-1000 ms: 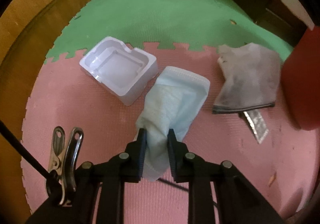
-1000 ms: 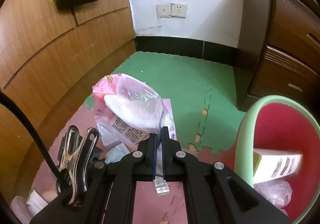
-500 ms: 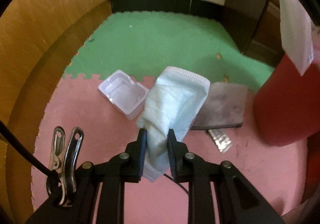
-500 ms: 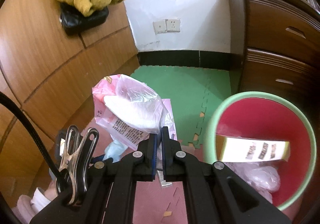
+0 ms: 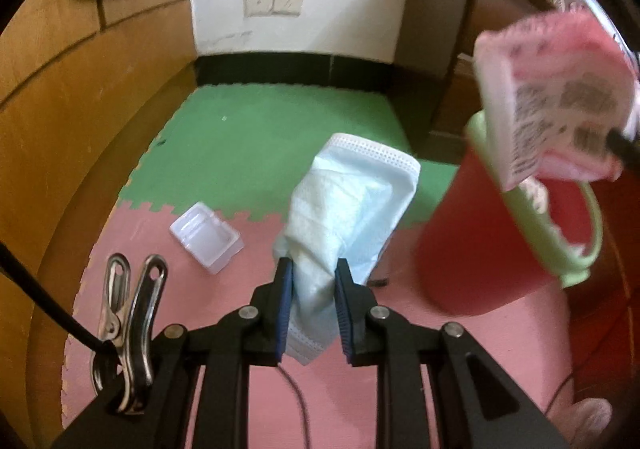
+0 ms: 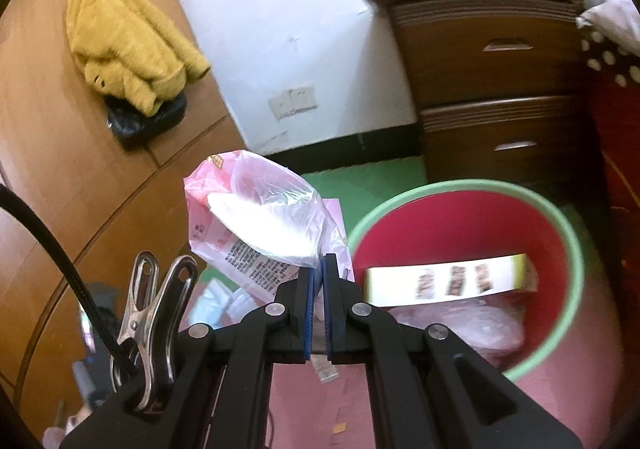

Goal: Collect trash
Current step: 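Carry the face mask in the left tool and pink bag in the right tool over the bucket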

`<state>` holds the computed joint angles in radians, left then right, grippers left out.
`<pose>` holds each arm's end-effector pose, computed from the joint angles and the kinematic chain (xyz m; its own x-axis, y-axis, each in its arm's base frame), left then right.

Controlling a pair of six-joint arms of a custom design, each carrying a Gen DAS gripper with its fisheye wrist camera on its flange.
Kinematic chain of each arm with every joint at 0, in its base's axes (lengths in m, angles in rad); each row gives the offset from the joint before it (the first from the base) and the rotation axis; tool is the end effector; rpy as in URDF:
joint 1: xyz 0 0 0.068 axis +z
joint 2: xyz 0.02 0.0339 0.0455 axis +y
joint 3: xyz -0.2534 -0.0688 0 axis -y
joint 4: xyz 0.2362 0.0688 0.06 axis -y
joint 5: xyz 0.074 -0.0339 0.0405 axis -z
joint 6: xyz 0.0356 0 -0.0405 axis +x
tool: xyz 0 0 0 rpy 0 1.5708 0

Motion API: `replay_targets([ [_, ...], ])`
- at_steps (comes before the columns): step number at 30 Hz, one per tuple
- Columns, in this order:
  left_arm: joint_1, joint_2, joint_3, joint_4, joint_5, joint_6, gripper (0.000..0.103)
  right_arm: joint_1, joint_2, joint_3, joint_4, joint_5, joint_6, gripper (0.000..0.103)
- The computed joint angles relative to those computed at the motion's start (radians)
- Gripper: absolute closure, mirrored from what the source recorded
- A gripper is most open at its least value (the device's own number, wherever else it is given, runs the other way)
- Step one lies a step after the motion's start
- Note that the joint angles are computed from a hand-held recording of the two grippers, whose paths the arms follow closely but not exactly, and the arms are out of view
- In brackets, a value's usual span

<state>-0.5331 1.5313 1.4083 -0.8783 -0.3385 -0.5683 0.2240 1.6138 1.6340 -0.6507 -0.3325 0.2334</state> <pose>0.2728 -0.1473 0.3067 -0.7863 -0.1255 -0.6050 -0.1163 0.9917 -0.0545 0.3414 0.0897 0.3680 -0.6673 0.0722 -0.7413 -0.3214 0.8699 0.3740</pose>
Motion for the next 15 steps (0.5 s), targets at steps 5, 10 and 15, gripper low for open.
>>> replay_targets([
  [5,-0.078,0.091,0.211,-0.090,-0.014,-0.028,0.082,-0.073,-0.068,-0.078,0.066,0.035,-0.012,0.098],
  [10,-0.127,0.225,0.452,-0.180,0.001,-0.041,0.082,-0.119,-0.102,-0.110,0.082,0.132,-0.072,0.098],
  [15,-0.154,0.402,0.735,-0.270,0.035,-0.056,0.082,-0.149,-0.124,-0.142,0.083,0.207,-0.137,0.098],
])
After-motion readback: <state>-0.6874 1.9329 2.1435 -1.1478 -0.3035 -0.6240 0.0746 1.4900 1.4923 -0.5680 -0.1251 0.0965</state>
